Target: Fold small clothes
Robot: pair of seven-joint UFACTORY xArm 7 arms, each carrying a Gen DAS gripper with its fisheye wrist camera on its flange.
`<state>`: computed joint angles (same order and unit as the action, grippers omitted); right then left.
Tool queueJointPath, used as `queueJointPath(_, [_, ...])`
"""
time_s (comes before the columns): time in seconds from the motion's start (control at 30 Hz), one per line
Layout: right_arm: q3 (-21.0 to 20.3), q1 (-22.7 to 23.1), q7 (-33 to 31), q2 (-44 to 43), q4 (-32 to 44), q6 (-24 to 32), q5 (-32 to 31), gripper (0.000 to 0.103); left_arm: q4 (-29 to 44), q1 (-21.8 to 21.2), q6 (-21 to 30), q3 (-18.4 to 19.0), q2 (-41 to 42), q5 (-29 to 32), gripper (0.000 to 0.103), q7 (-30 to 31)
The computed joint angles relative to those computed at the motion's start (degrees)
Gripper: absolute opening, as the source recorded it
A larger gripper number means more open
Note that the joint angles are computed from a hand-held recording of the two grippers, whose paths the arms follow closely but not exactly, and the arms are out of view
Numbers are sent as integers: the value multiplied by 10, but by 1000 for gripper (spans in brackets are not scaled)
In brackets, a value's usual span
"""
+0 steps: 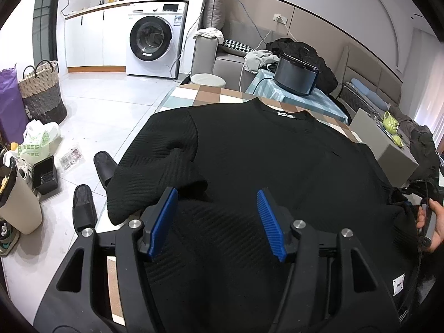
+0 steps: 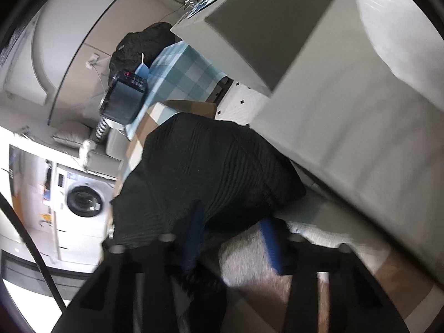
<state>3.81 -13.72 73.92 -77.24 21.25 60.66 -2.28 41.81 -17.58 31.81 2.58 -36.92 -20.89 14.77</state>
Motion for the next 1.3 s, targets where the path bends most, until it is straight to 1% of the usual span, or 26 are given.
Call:
queueJointPath(0.03, [2, 0, -1, 15, 1, -6, -1, 23, -3, -1, -1, 0, -2, -1, 57, 0])
queueJointPath(0.07, [2, 2, -3, 21, 1, -11, -2, 19, -5, -1, -3, -2, -2, -1, 57, -1])
queueJointPath(0.1, [3, 3, -10, 24, 2, -18, -8, 10, -7, -2, -5, -3, -1, 0, 57, -2])
queueJointPath(0.2, [22, 3, -40, 64, 42, -12, -40, 8, -10, -3, -7, -4, -3, 1, 57, -3])
queueJointPath(0.3, [64, -3, -92, 137, 123, 10, -107, 8, -14, -4, -11, -5, -6, 1, 57, -7])
queueJointPath(0.37, [77, 6, -122, 185, 166, -5, -135, 8, -21, -6, -17, -8, -8, 0, 57, -12])
queueJointPath(0.4, [85, 13, -139, 208, 184, -25, -151, 8, -24, -7, -18, -6, -11, 1, 57, -12])
queueJointPath(0.47, [92, 45, -191, 264, 222, -80, -171, 8, -31, -5, -17, -5, -19, 3, 57, -15])
queueJointPath(0.5, [93, 68, -226, 296, 243, -96, -170, 8, -32, -3, -21, -9, -17, 6, 57, -20])
queueJointPath(0.53, [81, 109, -277, 330, 260, -114, -153, 8, -36, 0, -19, -8, -22, 9, 57, -23])
queueJointPath(0.57, [69, 144, -312, 354, 268, -129, -127, 8, -38, 2, -10, -2, -30, 12, 57, -22])
queueJointPath(0.6, [49, 184, -351, 380, 274, -129, -85, 9, -38, 4, -10, -2, -30, 13, 57, -25])
queueJointPath(0.63, [36, 210, -376, 398, 276, -122, -49, 11, -38, 8, -8, 0, -31, 14, 57, -28])
queueJointPath(0.67, [36, 218, -382, 409, 275, -114, -29, 17, -39, 10, -8, 2, -31, 14, 57, -31])
queueJointPath(0.7, [40, 221, -381, 409, 265, -109, -18, 26, -37, 13, -1, 10, -34, 15, 57, -28])
queueJointPath(0.73, [45, 220, -372, 401, 248, -110, -9, 30, -34, 16, 2, 13, -30, 15, 57, -29])
queueJointPath(0.8, [41, 227, -366, 375, 220, -111, 15, 31, -31, 23, 5, 17, -25, 16, 57, -30])
queueJointPath(0.87, [43, 224, -352, 339, 196, -106, 27, 35, -28, 26, 7, 22, -20, 13, 57, -28])
queueJointPath(0.93, [54, 207, -328, 299, 175, -83, 19, 41, -25, 32, 9, 25, -14, 12, 57, -28])
queueJointPath(0.97, [57, 195, -320, 296, 174, -79, 10, 42, -24, 34, 10, 25, -11, 10, 57, -30])
queueJointPath(1.0, [70, 183, -307, 289, 175, -61, -4, 43, -21, 36, 12, 26, -8, 8, 57, -31])
queueJointPath(1.03, [78, 180, -303, 287, 181, -45, -11, 43, -19, 37, 14, 28, -6, 6, 57, -30])
queueJointPath(1.1, [86, 173, -310, 322, 209, -25, -34, 43, -15, 37, 16, 29, -3, 2, 57, -27])
queueJointPath(1.17, [84, 172, -329, 360, 233, -22, -55, 43, -13, 39, 15, 27, -3, 1, 57, -25])
queueJointPath(1.3, [93, 160, -322, 464, 274, -51, -97, 43, -11, 42, 16, 22, -5, 1, 57, -28])
